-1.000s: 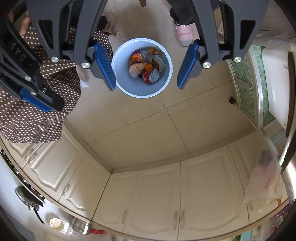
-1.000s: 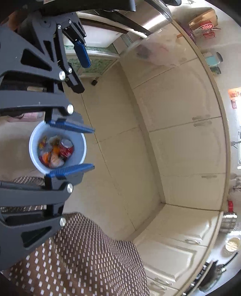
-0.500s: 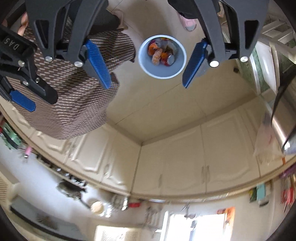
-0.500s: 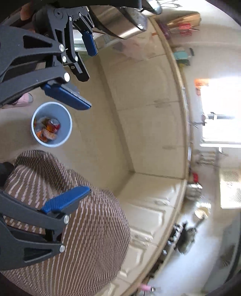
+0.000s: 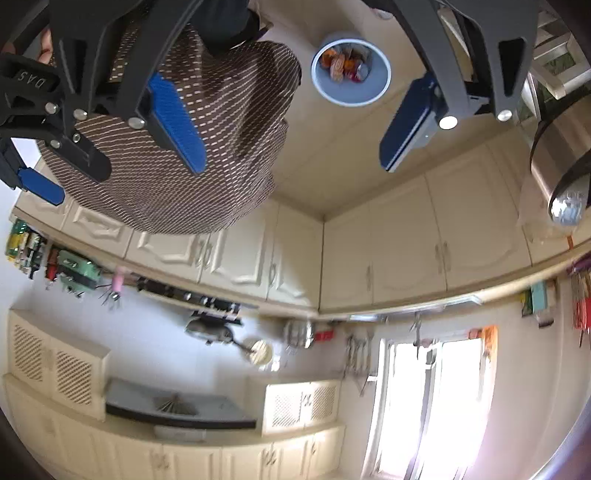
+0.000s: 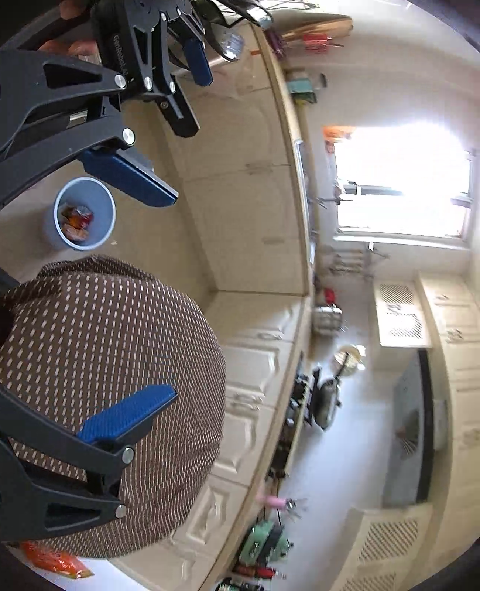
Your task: Collect trash
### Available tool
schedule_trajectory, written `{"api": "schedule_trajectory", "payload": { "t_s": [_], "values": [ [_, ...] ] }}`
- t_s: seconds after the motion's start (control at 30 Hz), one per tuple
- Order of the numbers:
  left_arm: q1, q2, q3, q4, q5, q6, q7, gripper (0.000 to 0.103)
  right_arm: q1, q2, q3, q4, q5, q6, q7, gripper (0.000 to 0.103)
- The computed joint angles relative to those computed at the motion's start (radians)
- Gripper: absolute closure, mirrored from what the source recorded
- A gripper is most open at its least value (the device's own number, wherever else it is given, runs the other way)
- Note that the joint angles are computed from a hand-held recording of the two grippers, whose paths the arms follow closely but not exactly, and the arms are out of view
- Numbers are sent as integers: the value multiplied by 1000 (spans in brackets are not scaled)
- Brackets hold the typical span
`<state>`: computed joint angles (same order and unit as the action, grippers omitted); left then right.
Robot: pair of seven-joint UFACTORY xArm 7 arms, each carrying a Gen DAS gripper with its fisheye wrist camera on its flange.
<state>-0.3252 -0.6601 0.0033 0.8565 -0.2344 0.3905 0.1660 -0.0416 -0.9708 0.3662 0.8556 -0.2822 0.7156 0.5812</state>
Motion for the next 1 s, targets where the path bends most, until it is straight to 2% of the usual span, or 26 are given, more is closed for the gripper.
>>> {"api": "schedule_trajectory", "payload": {
  "t_s": [0.37,0.57,0.73,1.0],
  "values": [
    [-41,-197,-41,-78,16,-26,-23,8,-21,-202,9,-19,-13,101,-23,7],
    [-71,-238,-54,-91,35,-55,-42,8,-31,-271,-13,-27,-1,121,-59,7],
    [-43,-266,-96,-103,83,-82,-65,7,-47,-307,-21,-40,13,119,-74,7],
    [-47,-277,-102,-99,111,-77,-100,7,-59,-336,-27,-51,38,135,-92,7]
  ]
}}
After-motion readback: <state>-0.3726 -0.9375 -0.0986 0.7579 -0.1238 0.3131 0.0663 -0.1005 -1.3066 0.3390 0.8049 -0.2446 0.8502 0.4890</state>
